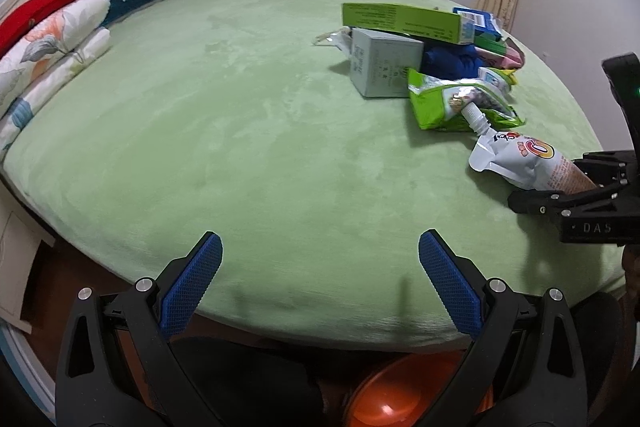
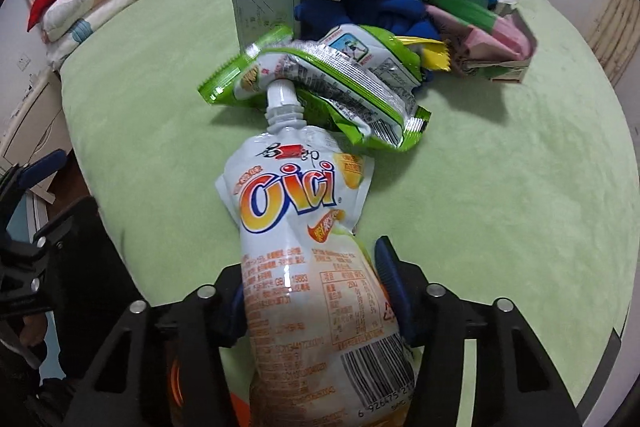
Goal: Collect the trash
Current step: 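Grasp the white-and-orange Cici drink pouch with the right gripper, then grasp the green snack wrapper with the left gripper while the right gripper holds the pouch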
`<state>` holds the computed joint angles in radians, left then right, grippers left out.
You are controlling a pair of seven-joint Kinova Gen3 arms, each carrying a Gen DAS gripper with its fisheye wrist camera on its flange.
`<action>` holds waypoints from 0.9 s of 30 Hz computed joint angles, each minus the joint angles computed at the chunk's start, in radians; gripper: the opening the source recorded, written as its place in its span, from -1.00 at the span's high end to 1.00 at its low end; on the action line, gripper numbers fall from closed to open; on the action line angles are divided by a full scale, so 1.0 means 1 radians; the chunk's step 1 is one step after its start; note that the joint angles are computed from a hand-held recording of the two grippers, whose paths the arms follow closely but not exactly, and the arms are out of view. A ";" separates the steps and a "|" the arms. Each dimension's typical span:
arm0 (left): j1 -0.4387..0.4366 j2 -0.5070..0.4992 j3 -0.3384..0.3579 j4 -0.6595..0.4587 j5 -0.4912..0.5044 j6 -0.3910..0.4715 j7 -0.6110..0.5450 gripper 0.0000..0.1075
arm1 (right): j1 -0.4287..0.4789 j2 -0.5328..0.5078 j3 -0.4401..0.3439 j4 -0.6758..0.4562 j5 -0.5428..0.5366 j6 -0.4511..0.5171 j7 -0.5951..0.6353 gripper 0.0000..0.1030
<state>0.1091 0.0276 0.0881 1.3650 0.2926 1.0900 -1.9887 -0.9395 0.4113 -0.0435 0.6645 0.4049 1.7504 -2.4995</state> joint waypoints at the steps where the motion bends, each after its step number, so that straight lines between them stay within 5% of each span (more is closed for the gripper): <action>1: -0.003 0.005 0.000 -0.009 0.014 0.016 -0.007 -0.79 | -0.006 -0.025 -0.019 0.037 0.018 -0.016 -0.022 -0.02; 7: -0.027 0.016 0.018 -0.046 0.051 0.070 -0.008 -0.79 | 0.002 -0.175 -0.233 0.235 0.192 -0.082 -0.239 -0.02; 10: -0.124 0.054 0.129 -0.108 0.089 0.138 0.025 -0.79 | -0.093 -0.274 -0.151 0.351 0.238 -0.117 -0.361 -0.02; 13: -0.080 0.105 0.141 -0.193 0.081 0.189 0.143 -0.79 | -0.225 -0.336 -0.060 0.425 0.309 -0.103 -0.483 -0.02; 16: 0.059 0.151 0.040 -0.263 0.091 0.207 0.265 -0.79 | -0.257 -0.354 -0.105 0.455 0.399 -0.042 -0.605 -0.02; 20: 0.233 0.213 -0.145 -0.338 0.173 0.237 0.427 -0.79 | -0.156 -0.369 -0.274 0.487 0.441 0.021 -0.691 -0.03; 24: 0.413 0.211 -0.325 -0.326 0.179 0.132 0.590 -0.79 | -0.118 -0.393 -0.330 0.540 0.438 0.022 -0.728 -0.03; 27: 0.539 0.265 -0.464 -0.393 0.174 0.137 0.712 -0.79 | -0.087 -0.405 -0.370 0.557 0.438 0.004 -0.752 -0.03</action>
<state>0.6481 0.2930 -0.3756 0.9716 0.4663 1.2268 -1.2767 -1.0262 0.0066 -0.4133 1.2218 0.8425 1.7540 -3.2519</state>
